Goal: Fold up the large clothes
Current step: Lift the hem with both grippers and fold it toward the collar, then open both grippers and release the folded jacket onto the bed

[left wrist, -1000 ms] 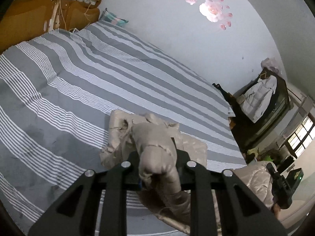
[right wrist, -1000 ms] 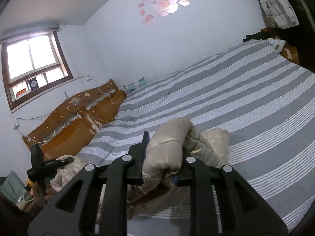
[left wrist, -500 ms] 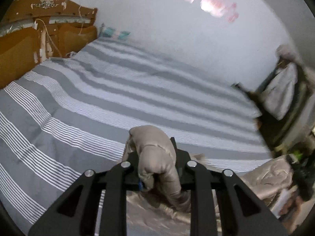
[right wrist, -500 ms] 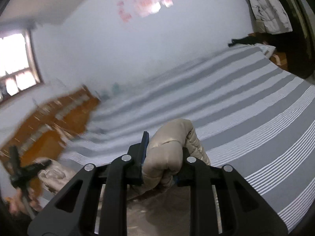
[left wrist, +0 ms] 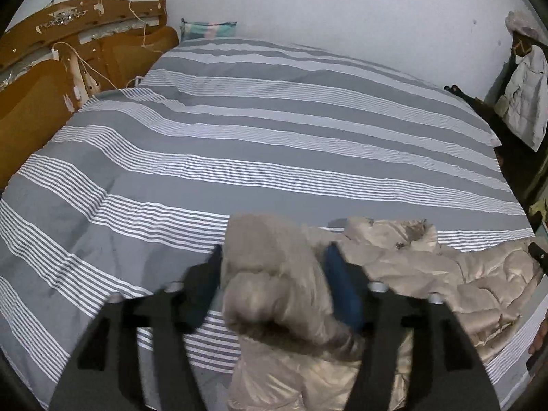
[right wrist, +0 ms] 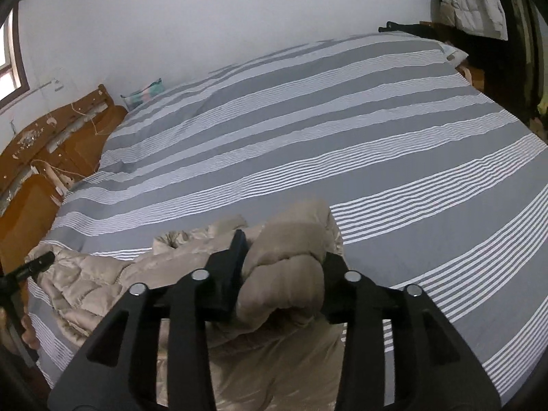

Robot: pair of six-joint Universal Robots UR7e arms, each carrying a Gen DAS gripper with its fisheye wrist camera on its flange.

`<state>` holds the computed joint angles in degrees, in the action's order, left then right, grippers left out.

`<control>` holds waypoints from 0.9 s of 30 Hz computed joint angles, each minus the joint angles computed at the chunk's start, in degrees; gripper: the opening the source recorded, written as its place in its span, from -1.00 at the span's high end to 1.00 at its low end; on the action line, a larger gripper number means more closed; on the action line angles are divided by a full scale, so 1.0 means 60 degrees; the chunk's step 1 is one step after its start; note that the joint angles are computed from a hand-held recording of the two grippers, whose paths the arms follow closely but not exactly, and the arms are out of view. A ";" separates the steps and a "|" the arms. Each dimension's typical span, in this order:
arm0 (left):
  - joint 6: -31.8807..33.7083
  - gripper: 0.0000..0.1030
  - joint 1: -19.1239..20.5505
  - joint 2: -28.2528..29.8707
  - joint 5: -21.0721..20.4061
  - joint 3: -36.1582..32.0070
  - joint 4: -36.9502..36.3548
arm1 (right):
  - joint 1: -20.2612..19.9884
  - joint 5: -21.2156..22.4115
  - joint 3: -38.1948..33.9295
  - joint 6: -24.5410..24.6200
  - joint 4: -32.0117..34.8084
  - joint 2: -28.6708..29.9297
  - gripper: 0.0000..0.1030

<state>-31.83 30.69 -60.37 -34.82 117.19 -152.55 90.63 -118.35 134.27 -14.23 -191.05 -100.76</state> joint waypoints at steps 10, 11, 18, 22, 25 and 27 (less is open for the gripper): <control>0.0506 -0.60 -0.0511 -0.0575 0.1016 -0.0113 0.0258 | 0.1460 -0.1306 -0.0275 -0.1506 -0.0506 -0.0018 -0.57; 0.0566 -0.62 -0.0552 -0.0674 0.1148 -0.0037 0.0325 | 0.1565 -0.1396 -0.0197 -0.1616 -0.0542 -0.0150 -0.60; -0.0673 -0.62 -0.0918 -0.1853 0.0961 0.1451 0.1757 | 0.1751 -0.2122 0.1164 -0.2093 -0.0712 -0.1004 -0.60; -0.0891 -0.61 -0.0929 -0.1758 0.0789 0.1842 0.1952 | 0.1435 -0.2027 0.1876 -0.1720 -0.0652 -0.1172 -0.56; -0.0376 -0.26 -0.0701 -0.1417 0.0328 0.1643 0.1280 | 0.1184 -0.1773 0.1858 -0.1588 -0.0695 -0.0916 -0.09; -0.0048 -0.09 -0.0562 -0.1229 0.0012 0.1446 0.0886 | 0.0929 -0.1535 0.1534 -0.1581 -0.0433 -0.0736 0.25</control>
<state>-32.12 27.32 -67.74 -34.75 125.86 -147.23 96.21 -127.56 143.47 -23.72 -193.65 -105.18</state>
